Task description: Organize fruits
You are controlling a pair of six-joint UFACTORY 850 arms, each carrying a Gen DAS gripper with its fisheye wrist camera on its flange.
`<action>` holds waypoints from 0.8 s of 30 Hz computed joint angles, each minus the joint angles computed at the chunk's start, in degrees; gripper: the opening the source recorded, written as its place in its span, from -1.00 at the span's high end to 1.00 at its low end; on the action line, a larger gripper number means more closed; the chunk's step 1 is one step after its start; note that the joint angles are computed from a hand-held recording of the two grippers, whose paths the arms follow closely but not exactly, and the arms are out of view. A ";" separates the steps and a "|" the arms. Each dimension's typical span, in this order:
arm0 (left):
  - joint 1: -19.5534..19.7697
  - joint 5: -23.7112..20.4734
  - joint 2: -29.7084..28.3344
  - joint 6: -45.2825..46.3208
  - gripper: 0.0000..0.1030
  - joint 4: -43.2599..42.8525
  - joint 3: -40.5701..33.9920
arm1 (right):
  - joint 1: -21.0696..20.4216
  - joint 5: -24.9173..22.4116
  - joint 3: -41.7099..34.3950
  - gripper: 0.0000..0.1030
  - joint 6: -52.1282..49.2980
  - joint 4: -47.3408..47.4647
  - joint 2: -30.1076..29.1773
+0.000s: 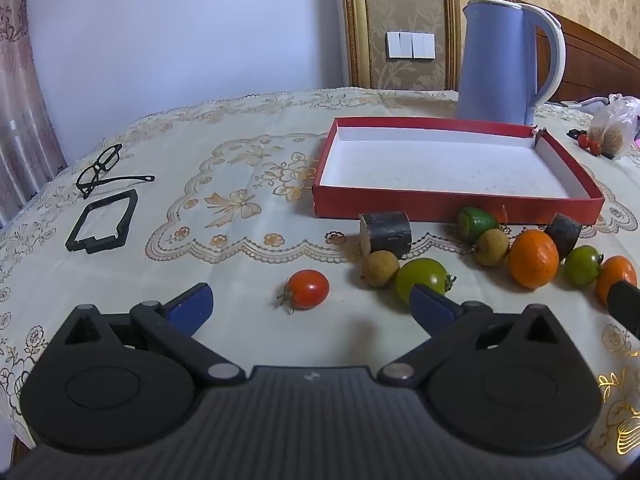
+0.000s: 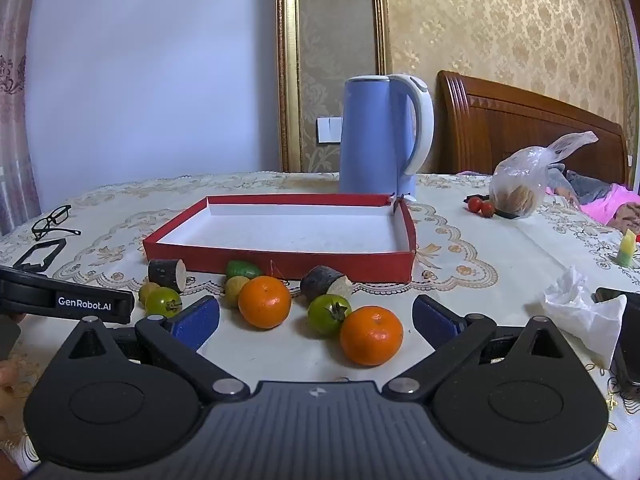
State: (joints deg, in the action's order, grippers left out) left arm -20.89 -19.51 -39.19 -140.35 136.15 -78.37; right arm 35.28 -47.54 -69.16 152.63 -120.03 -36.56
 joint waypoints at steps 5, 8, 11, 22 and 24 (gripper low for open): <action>-0.07 -1.14 -0.30 -1.00 -1.00 1.27 0.42 | -0.01 0.58 -0.19 -1.00 -1.06 0.93 -0.22; -0.20 -1.67 -0.53 -1.10 -1.00 1.36 0.52 | 0.38 -0.17 -0.74 -1.00 -2.99 2.42 -0.34; -0.49 -2.38 -0.70 -1.08 -1.00 1.40 0.74 | 0.53 -0.26 -1.28 -1.00 -3.00 2.62 -0.77; 0.13 -1.59 0.13 -2.87 -1.00 2.27 0.85 | 0.35 0.25 -0.91 -1.00 -2.43 2.04 -0.40; 0.11 -1.91 0.37 -3.35 -1.00 2.72 1.14 | 0.42 -0.05 -0.96 -1.00 -2.61 2.22 -0.49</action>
State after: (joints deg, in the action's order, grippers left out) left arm -20.78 -21.42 -38.82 -143.70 138.87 -77.23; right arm 35.70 -47.58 -70.12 150.02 -117.81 -37.05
